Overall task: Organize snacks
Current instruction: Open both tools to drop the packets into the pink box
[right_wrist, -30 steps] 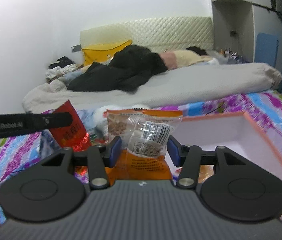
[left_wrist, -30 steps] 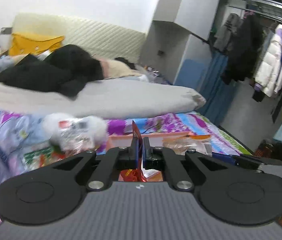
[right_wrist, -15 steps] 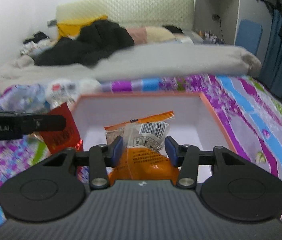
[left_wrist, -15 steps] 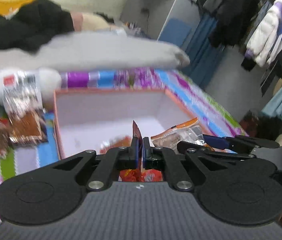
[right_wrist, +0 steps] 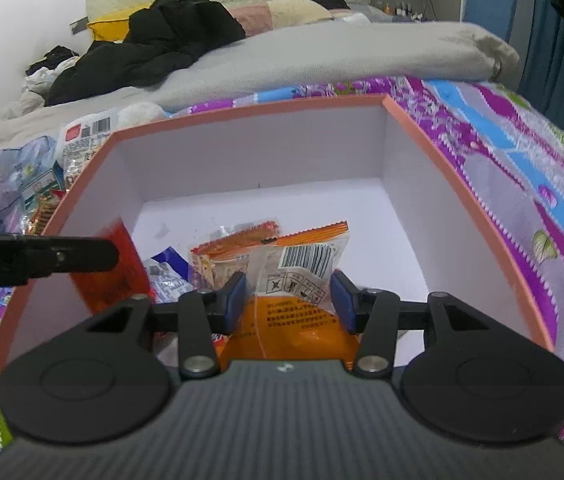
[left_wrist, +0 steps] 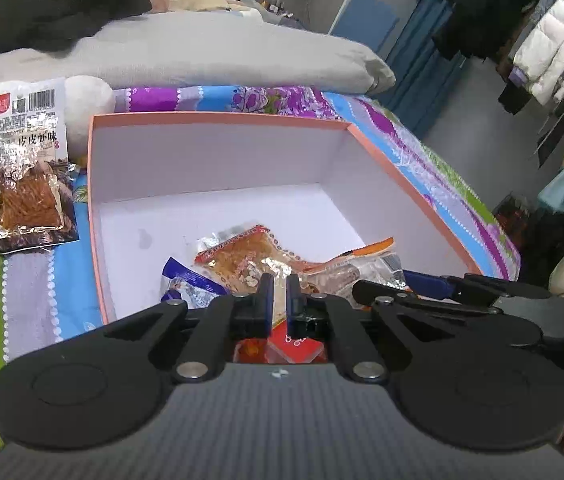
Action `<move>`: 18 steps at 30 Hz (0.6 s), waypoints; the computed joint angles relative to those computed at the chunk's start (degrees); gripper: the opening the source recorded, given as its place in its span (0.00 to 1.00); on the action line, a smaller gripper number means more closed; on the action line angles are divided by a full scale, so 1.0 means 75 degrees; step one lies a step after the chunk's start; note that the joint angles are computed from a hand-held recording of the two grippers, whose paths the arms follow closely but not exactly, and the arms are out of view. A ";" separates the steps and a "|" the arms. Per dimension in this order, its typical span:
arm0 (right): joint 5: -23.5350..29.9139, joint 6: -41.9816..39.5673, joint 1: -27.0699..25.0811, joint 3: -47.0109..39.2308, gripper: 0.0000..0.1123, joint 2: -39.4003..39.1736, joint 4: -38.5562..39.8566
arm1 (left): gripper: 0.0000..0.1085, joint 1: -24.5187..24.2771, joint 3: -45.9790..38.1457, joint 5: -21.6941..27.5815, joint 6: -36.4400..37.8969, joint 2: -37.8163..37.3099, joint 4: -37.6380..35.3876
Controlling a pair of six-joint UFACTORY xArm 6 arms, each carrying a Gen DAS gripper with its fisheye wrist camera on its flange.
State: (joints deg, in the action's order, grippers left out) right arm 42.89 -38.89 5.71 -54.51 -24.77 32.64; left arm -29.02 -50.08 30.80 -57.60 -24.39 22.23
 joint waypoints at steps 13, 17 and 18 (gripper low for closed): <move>-0.0226 -0.0093 0.0046 -0.0074 0.45 -0.0634 0.0480 | 0.57 -0.0484 -0.0093 0.1038 -0.1002 -0.1285 0.1622; -0.0301 -0.0036 0.0192 -0.0143 0.45 -0.0973 0.0742 | 0.57 -0.0795 -0.0145 0.1867 -0.1338 -0.1957 0.2258; -0.0292 -0.0013 0.0222 -0.0156 0.45 -0.1036 0.0794 | 0.57 -0.0924 -0.0181 0.2150 -0.1405 -0.2092 0.2446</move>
State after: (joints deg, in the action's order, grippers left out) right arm 40.70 -38.99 7.38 -55.69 -32.54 38.60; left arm -35.94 -51.44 46.92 -68.14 -40.08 40.57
